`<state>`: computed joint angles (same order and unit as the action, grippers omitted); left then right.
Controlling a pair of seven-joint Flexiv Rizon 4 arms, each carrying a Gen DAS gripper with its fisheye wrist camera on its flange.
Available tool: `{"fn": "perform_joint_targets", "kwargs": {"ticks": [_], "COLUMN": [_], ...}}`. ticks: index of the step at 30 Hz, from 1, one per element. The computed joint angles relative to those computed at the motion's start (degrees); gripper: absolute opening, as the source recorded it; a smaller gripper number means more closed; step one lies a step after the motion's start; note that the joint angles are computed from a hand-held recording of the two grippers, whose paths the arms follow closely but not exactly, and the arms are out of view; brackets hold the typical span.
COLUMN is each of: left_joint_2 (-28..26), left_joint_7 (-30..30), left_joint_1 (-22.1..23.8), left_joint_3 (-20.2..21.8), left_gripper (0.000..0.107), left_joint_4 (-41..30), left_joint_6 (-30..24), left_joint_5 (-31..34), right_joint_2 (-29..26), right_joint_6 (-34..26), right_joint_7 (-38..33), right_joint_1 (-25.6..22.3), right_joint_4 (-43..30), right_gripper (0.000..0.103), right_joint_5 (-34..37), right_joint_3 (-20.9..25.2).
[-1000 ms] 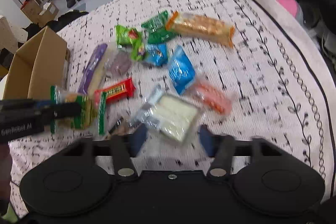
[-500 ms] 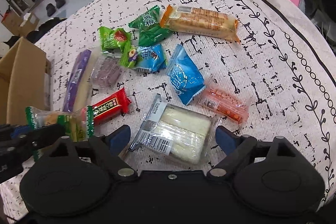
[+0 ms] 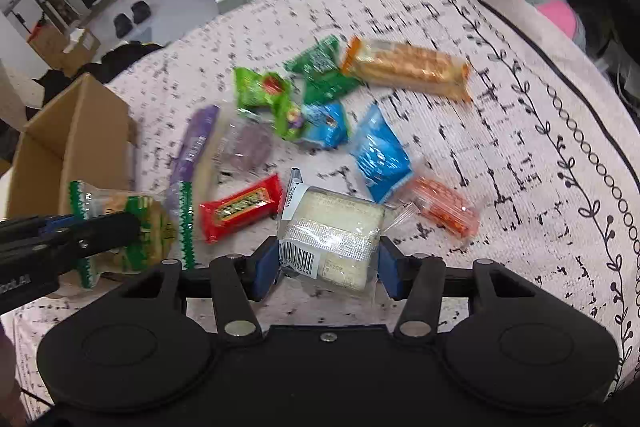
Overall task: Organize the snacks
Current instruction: 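Grasp green packet with left tool while right tool grasps white bread pack, then lower both held snacks into the cardboard box and open both tools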
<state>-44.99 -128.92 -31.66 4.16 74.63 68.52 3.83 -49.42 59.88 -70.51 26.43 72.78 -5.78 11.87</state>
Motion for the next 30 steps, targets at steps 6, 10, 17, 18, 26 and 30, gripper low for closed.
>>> {"fn": "perform_joint_targets", "kwargs": {"ticks": [6,10,17,18,26,30], "left_joint_2": [2.15,3.96,7.72,8.2,12.33,14.18], "left_joint_7": [-1.69,-3.9,-8.72,-9.38,-14.84,-18.38], "left_joint_1": [-0.95,-1.82,-3.37,-3.43,-3.51,-3.52], "left_joint_3": [2.04,3.83,7.27,7.57,8.97,9.69], "left_gripper": [0.017,0.017,0.017,0.017,0.017,0.017], "left_joint_4": [1.64,3.07,5.8,6.24,10.43,12.23], "left_joint_6": [1.65,3.12,3.98,3.96,3.05,1.81], "left_joint_5": [1.94,3.75,8.37,9.02,14.27,17.52], "right_joint_2": [1.55,2.13,2.64,2.59,1.27,0.68], "right_joint_6": [2.98,4.79,7.76,7.95,8.82,9.02], "right_joint_7": [-1.37,-2.57,-5.33,-5.82,-8.83,-9.89], "right_joint_1": [0.07,0.5,1.19,1.33,2.51,3.3], "right_joint_4": [0.83,0.59,0.09,-0.09,-2.33,-3.37], "right_gripper": [0.051,0.051,0.051,0.051,0.051,0.051], "right_joint_5": [0.72,1.04,1.88,1.93,2.75,3.14], "right_joint_3": [1.4,2.24,4.13,4.4,5.8,6.3]}}
